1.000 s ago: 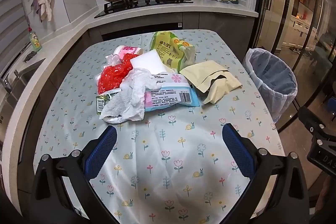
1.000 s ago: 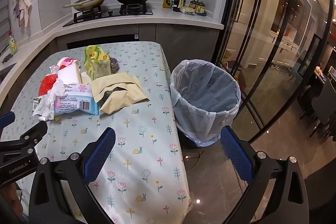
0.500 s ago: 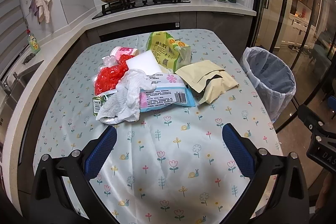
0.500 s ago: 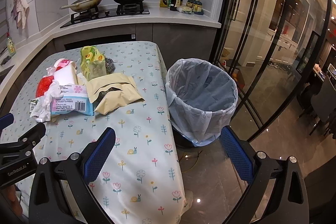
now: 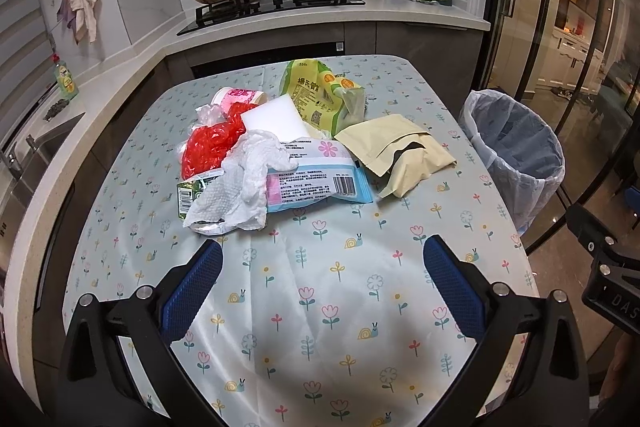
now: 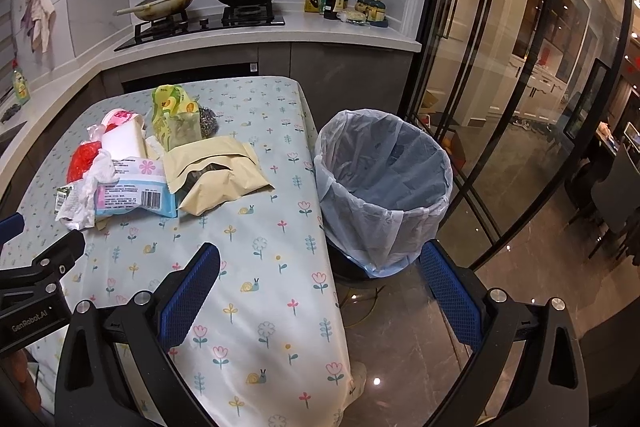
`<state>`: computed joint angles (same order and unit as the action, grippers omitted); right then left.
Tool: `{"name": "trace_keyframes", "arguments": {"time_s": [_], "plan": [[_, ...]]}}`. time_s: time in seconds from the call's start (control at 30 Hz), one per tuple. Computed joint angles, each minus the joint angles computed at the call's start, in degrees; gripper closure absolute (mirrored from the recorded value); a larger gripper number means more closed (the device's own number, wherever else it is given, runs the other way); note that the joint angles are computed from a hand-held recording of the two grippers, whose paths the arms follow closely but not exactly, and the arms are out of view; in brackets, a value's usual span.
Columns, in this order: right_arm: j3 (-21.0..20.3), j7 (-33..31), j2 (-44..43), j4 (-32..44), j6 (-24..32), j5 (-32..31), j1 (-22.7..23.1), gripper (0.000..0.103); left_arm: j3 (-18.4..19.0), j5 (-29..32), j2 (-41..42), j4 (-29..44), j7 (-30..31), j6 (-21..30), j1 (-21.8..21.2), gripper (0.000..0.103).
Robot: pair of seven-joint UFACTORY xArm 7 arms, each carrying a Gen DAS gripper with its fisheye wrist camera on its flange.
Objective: Collect trash
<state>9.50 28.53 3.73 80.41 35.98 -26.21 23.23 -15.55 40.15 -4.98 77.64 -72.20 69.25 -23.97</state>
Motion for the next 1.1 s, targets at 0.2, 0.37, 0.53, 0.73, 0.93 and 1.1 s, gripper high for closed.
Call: {"name": "trace_keyframes", "arguments": {"time_s": [0.2,0.37,0.53,0.73,0.93,1.1], "plan": [[0.03,-0.01,-0.16,-0.19,-0.01,-0.07,-0.03,0.007,0.19,-0.14,-0.20,-0.32,0.17,-0.28,0.00,0.007],[0.03,-0.08,-0.18,-0.24,0.03,0.03,-0.06,0.007,-0.01,-0.30,-0.23,-0.34,0.08,-0.13,0.04,0.007],[0.03,-0.21,-0.38,-0.67,-0.41,0.15,-0.16,0.007,-0.10,-0.24,0.32,0.11,-0.48,0.25,-0.10,0.007],[0.22,-1.18,-0.57,-0.89,-0.58,0.70,-0.21,0.007,0.02,-0.06,0.44,0.54,-0.93,0.93,-0.37,0.007],[0.45,-2.33,-0.66,-0.81,-0.50,1.05,-0.02,0.007,0.08,-0.16,0.05,0.29,-0.91,0.84,-0.24,0.007],[0.52,-3.05,-0.72,-0.80,-0.26,1.47,0.06,0.007,0.05,-0.46,-0.35,0.06,-0.88,1.05,-0.15,0.007]]}}
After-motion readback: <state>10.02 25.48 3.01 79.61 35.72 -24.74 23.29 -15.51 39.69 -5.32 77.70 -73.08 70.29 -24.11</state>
